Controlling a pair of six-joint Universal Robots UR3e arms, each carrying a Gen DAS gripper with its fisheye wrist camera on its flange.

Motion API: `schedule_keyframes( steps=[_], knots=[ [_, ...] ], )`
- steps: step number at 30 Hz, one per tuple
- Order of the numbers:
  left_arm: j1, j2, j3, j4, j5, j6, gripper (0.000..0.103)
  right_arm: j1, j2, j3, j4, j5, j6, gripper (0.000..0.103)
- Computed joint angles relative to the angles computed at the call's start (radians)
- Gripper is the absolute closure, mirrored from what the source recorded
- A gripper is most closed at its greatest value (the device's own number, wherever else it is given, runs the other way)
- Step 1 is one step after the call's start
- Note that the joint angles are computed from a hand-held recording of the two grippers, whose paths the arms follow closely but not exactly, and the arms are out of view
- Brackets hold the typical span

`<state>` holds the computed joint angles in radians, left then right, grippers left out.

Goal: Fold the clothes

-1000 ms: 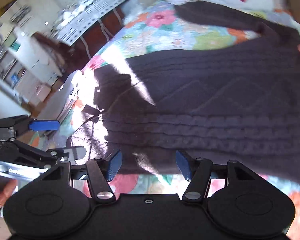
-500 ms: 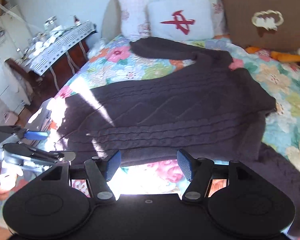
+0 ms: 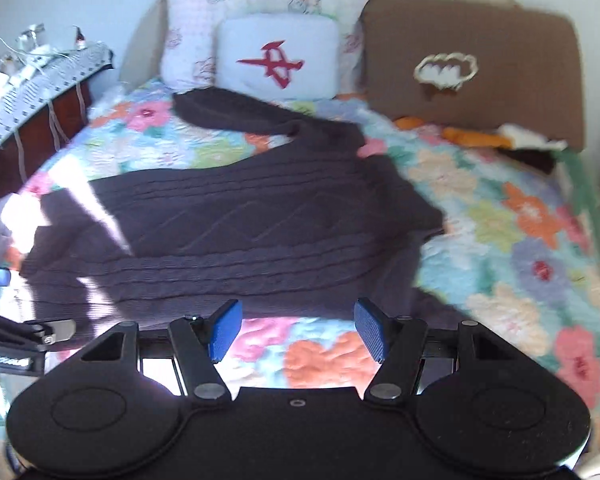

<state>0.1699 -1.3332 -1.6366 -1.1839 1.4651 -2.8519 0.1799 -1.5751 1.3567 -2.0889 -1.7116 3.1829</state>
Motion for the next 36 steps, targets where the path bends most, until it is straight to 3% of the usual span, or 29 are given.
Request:
schedule_keyframes(
  steps=[4, 9, 14, 36],
  knots=[
    [-0.062, -0.020, 0.012, 0.009, 0.048, -0.029, 0.002, -0.023, -0.026, 0.017, -0.003, 0.066, -0.009, 0.035],
    [-0.103, -0.031, 0.005, 0.042, 0.065, -0.045, 0.002, 0.008, -0.014, 0.016, -0.003, 0.007, -0.008, 0.035],
    [-0.130, -0.049, 0.009, 0.061, 0.080, -0.035, 0.002, -0.019, -0.026, 0.040, -0.011, 0.040, 0.008, 0.035],
    [-0.104, -0.090, 0.045, 0.067, 0.107, -0.033, 0.002, -0.084, -0.045, 0.125, -0.048, 0.088, -0.013, 0.035]
  ],
)
